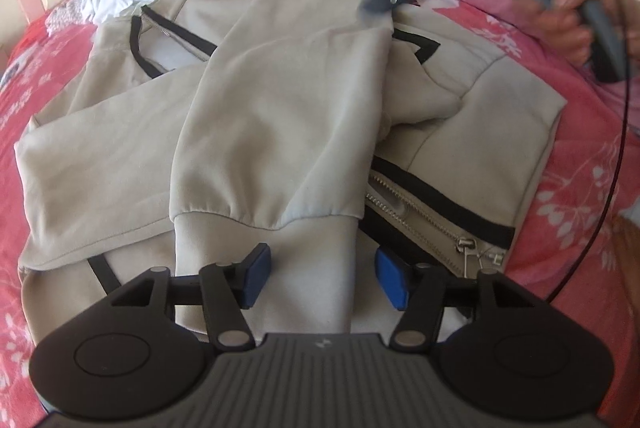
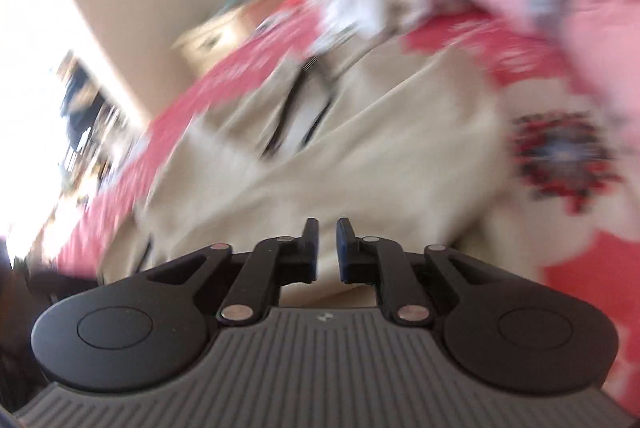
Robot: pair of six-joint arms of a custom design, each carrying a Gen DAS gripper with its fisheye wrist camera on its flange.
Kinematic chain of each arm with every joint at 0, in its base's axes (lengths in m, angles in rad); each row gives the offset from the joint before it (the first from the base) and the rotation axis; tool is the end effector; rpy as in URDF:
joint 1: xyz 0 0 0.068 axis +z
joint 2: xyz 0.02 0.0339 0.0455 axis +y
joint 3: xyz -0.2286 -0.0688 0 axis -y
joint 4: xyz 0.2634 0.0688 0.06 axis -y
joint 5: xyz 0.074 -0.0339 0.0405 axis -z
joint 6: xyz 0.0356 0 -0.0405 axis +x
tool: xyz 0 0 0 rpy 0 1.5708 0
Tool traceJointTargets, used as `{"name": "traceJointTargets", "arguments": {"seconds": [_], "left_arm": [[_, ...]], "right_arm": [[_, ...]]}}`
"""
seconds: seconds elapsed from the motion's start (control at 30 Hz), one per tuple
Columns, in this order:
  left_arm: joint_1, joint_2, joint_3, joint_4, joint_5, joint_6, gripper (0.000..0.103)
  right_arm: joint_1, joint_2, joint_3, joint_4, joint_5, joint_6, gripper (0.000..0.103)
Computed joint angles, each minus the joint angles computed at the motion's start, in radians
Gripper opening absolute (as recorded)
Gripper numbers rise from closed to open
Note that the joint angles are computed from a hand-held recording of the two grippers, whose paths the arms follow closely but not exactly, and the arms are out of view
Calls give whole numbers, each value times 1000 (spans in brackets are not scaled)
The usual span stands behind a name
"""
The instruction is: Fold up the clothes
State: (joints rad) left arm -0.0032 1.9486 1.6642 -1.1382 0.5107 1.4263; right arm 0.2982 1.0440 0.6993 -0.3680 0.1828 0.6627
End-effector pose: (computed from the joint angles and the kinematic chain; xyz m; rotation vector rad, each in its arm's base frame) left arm 0.3894 -0.0186 0.2058 1.7894 1.9830 -0.3985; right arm 0.2463 0.0689 0.2073 0.5083 2.2296 0.2974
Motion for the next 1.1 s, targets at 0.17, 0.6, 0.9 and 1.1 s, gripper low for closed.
{"name": "traceJointTargets", "arguments": {"seconds": [0.17, 0.6, 0.9, 1.1], "left_arm": [[2, -30, -21, 22, -5, -36, 63], [-16, -32, -48, 107, 54, -85, 63], [-8, -17, -30, 113, 65, -130, 63], [-8, 8, 3, 100, 66, -155, 63]], "right_arm": [[-2, -23, -5, -64, -35, 71, 23], [-56, -155, -167, -38, -229, 495, 31], [13, -258, -178, -89, -148, 522, 3], [52, -357, -167, -218, -127, 568, 3]]}}
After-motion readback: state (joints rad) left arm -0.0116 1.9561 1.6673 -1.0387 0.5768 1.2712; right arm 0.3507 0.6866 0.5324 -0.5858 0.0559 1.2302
